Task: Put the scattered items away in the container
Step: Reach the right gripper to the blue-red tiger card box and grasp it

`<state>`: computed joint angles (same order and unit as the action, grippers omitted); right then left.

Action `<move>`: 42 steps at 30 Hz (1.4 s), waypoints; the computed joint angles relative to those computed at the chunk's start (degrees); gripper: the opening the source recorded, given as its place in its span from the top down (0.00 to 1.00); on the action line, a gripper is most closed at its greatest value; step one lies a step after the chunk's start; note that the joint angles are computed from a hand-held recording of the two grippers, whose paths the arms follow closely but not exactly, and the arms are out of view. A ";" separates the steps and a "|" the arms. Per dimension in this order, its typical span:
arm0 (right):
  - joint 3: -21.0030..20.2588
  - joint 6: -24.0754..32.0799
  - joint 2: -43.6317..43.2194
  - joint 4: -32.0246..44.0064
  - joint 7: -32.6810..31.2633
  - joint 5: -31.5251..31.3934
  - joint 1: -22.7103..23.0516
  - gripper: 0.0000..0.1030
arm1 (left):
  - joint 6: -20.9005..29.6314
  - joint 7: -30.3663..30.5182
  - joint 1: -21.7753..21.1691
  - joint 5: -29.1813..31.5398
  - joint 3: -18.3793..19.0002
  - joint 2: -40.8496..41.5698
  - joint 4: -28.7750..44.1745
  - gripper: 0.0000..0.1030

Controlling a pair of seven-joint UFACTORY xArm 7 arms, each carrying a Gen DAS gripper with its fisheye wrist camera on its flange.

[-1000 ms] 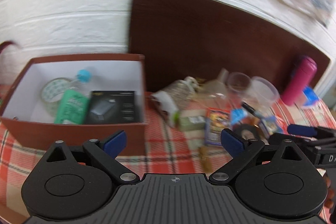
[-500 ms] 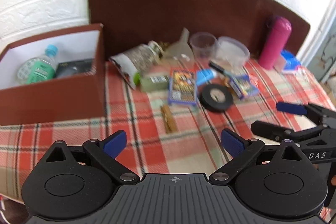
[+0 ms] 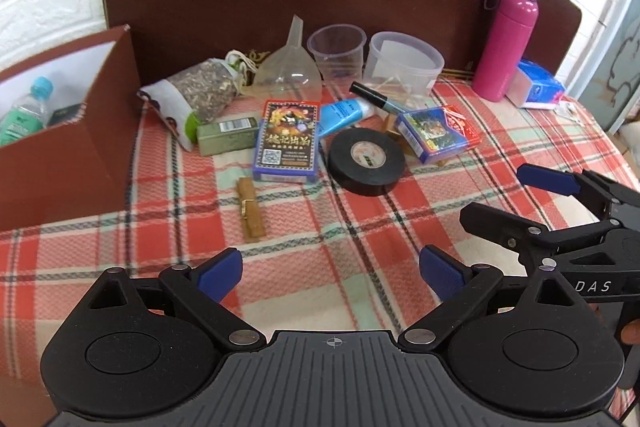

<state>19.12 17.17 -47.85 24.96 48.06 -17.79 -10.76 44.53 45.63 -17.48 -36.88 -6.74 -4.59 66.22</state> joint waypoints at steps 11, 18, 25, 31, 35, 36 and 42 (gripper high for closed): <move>-2.06 -5.35 2.11 -3.72 -0.45 0.39 -5.76 0.05 | -2.48 -8.99 -1.10 1.19 -3.73 9.67 6.72 0.10; -4.22 -10.79 5.98 -2.78 -6.93 -2.17 -10.63 0.05 | -3.98 -7.89 -2.02 -2.70 -6.79 15.04 13.43 0.10; -9.01 -15.44 10.71 -3.26 -19.97 -1.09 -7.99 0.04 | -2.83 -11.30 -3.58 -1.09 -8.57 20.66 18.79 0.10; -13.79 -17.28 15.55 -1.83 -27.15 3.46 -2.77 0.21 | -2.31 -12.85 -3.82 1.31 -9.97 24.09 21.66 0.26; -17.11 -15.51 14.93 -1.72 -30.84 7.86 3.12 0.41 | -3.12 -9.69 -3.32 1.63 -10.35 22.75 19.68 0.42; -15.69 -15.10 14.11 -1.91 -30.89 8.36 2.55 0.41 | -3.21 -9.24 -3.04 1.39 -10.28 21.91 18.91 0.45; -12.17 -11.31 7.66 -3.35 -30.14 11.23 4.06 0.38 | 0.39 -5.28 -1.14 -1.49 -8.77 15.02 13.76 0.46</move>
<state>6.95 5.86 -40.19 21.60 17.92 -6.55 -6.69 44.92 40.35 -18.63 -38.37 -15.51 10.43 79.98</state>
